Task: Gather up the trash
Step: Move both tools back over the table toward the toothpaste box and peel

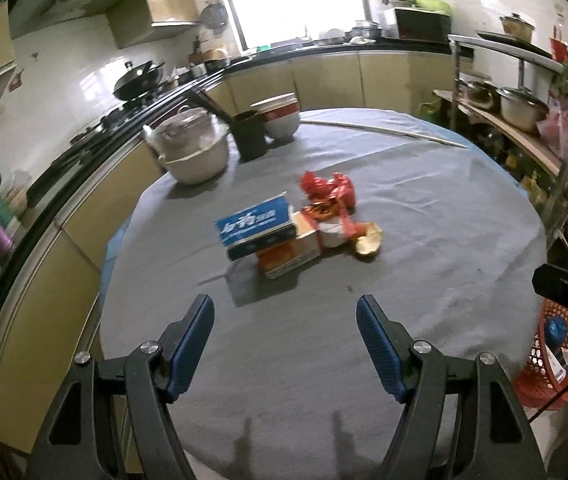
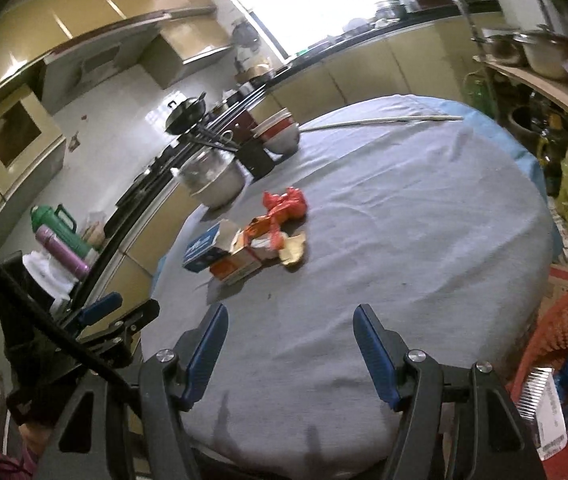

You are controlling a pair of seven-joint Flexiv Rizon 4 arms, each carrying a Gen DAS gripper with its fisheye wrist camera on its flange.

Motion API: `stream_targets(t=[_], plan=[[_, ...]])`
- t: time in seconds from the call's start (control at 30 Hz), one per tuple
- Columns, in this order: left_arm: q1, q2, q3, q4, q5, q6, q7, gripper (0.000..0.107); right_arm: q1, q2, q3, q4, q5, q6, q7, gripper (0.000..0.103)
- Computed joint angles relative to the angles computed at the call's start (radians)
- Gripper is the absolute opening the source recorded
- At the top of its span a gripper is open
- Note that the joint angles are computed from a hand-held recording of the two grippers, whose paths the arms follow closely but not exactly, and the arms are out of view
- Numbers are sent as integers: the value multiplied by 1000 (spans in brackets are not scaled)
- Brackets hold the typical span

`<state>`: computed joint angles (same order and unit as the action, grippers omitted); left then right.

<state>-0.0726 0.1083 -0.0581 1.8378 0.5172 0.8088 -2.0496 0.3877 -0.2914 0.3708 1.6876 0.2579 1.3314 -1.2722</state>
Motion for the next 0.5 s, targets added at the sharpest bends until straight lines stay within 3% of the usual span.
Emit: stream_targets(t=[0.5], plan=[[38,32,13,44,-21,19,-6,74,38,-27,-2,-45,-51,-30,-5,69]])
